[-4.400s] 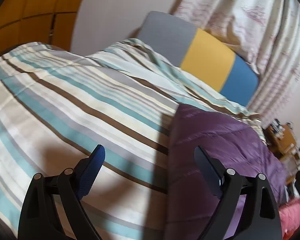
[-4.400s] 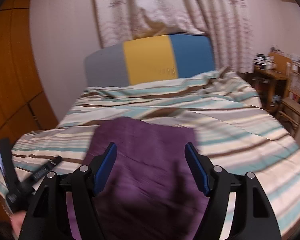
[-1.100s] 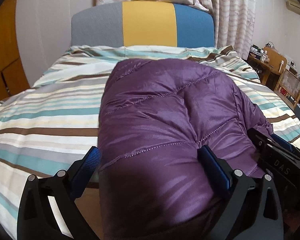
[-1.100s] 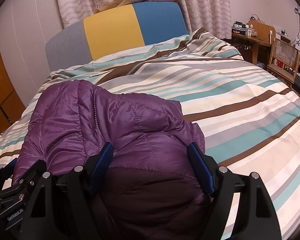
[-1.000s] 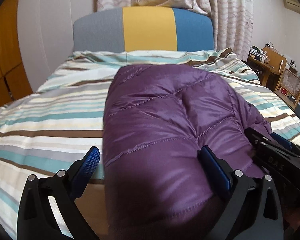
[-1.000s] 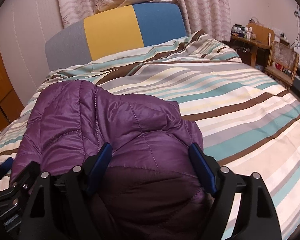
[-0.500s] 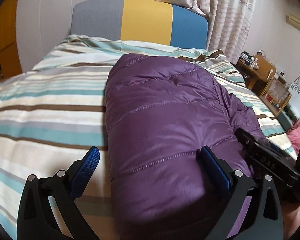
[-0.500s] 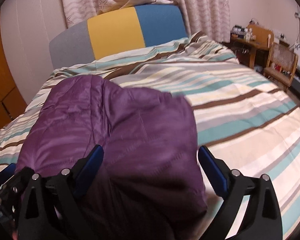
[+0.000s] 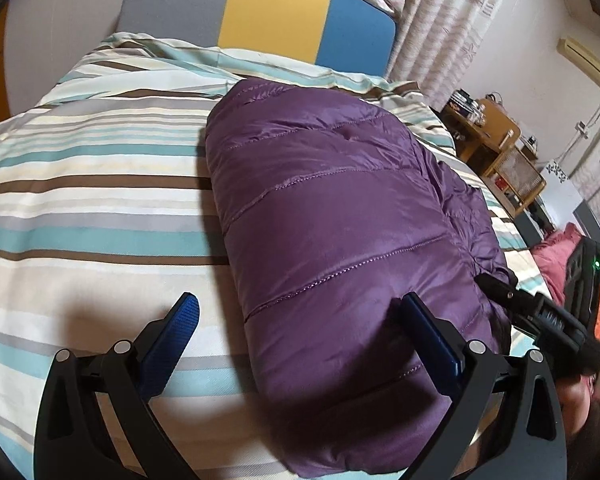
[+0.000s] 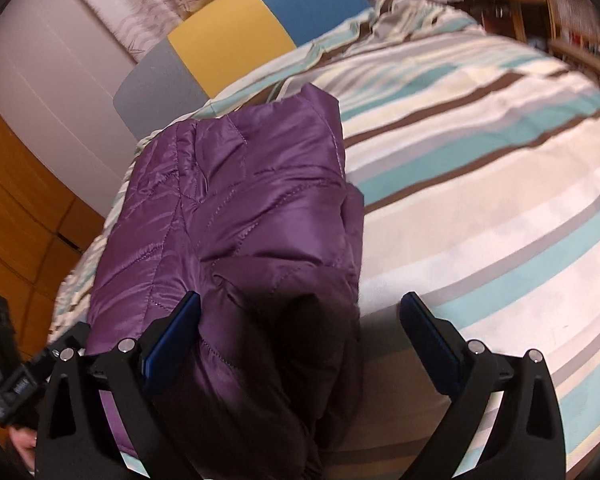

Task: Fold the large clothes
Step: 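Lift the purple jacket bundle with both tools and fold it over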

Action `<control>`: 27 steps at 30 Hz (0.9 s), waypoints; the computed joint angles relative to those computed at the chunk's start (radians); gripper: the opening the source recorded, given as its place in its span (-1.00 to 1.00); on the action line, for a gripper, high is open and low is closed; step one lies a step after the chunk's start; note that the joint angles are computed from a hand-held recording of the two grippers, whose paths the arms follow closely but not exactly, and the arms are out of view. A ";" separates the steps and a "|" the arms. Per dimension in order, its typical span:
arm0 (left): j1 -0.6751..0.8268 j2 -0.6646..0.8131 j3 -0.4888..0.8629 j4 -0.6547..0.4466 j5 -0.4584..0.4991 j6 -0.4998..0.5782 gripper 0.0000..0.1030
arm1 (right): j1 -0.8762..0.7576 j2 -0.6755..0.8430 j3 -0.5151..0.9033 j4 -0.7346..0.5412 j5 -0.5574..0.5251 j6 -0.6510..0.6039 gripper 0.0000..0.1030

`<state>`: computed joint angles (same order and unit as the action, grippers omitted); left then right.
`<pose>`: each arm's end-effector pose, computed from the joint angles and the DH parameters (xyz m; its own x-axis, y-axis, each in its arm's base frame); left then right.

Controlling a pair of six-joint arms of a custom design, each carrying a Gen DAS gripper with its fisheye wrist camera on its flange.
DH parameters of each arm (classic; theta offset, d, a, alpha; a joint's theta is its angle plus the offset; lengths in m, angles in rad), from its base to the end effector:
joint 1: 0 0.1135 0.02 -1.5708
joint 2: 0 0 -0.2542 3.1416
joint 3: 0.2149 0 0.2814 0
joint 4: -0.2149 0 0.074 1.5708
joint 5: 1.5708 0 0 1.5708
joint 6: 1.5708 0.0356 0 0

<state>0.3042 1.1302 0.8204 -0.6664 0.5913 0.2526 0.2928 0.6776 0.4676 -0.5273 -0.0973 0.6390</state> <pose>0.2442 0.0559 0.2310 -0.7529 -0.0189 -0.6578 0.2452 0.9195 -0.3071 0.1755 0.0565 0.2007 -0.7291 0.4002 -0.5553 0.0980 0.8640 0.4939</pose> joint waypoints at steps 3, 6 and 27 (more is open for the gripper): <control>-0.008 0.037 0.028 -0.020 0.008 0.011 0.93 | -0.062 0.050 0.020 0.012 -0.097 -0.011 0.90; -0.029 0.074 0.043 -0.023 -0.003 0.006 0.94 | -0.093 0.133 0.033 0.068 -0.185 -0.010 0.84; -0.055 -0.178 -0.066 0.038 -0.028 0.059 -0.02 | -0.036 -0.064 -0.132 0.295 -0.298 0.075 -0.04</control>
